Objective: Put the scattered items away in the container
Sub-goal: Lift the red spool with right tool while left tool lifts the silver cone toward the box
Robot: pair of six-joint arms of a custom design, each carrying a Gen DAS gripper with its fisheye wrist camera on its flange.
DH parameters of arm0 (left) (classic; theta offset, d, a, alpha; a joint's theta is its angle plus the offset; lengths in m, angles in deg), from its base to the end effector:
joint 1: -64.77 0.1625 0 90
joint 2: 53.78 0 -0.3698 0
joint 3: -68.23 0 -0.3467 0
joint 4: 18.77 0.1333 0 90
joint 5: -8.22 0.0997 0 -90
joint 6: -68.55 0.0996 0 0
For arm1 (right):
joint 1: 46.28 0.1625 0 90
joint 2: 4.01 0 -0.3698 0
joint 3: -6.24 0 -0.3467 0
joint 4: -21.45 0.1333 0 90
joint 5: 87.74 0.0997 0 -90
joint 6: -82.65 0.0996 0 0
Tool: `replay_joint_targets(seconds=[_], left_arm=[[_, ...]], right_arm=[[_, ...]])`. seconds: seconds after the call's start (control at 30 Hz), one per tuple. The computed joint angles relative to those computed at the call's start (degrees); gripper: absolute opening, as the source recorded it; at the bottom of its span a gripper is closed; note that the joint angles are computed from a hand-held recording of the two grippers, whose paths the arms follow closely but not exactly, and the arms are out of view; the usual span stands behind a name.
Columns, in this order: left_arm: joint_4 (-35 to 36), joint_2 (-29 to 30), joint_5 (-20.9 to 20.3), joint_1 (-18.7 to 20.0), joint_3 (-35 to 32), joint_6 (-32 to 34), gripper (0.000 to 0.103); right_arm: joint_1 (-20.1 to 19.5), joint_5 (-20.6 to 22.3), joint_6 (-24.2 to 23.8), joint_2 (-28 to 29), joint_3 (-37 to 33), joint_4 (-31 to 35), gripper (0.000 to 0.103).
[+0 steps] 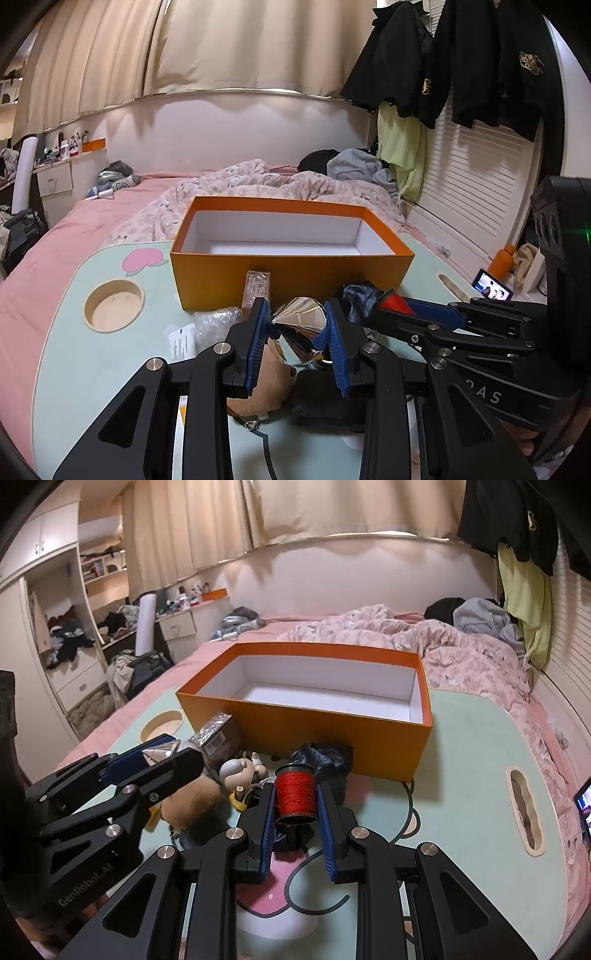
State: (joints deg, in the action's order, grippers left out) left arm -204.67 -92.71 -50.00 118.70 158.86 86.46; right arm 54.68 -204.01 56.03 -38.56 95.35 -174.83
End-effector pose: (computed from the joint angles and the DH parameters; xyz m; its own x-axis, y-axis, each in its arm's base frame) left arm -0.2226 -0.6211 0.1316 -0.7297 0.3721 -0.5737 0.6794 0.4887 -0.5473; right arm 0.2088 -0.6089 0.1127 -0.7933 -0.1200 0.5969 -0.5294 0.6202 -0.5789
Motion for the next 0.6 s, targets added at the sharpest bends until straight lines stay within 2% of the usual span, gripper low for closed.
replay_joint_targets(seconds=[0.2, 0.6], left_arm=[[0.2, -0.2, -0.2, 0.5, 0.1, -1.6, 0.033], [-1.4, 0.4, 1.2, -0.4, 0.9, 1.0, 0.033]], right_arm=[[0.0, -0.1, 0.2, 0.0, -0.3, -0.2, 0.022], [0.1, -0.4, -0.7, 0.1, 0.3, -0.7, 0.022]])
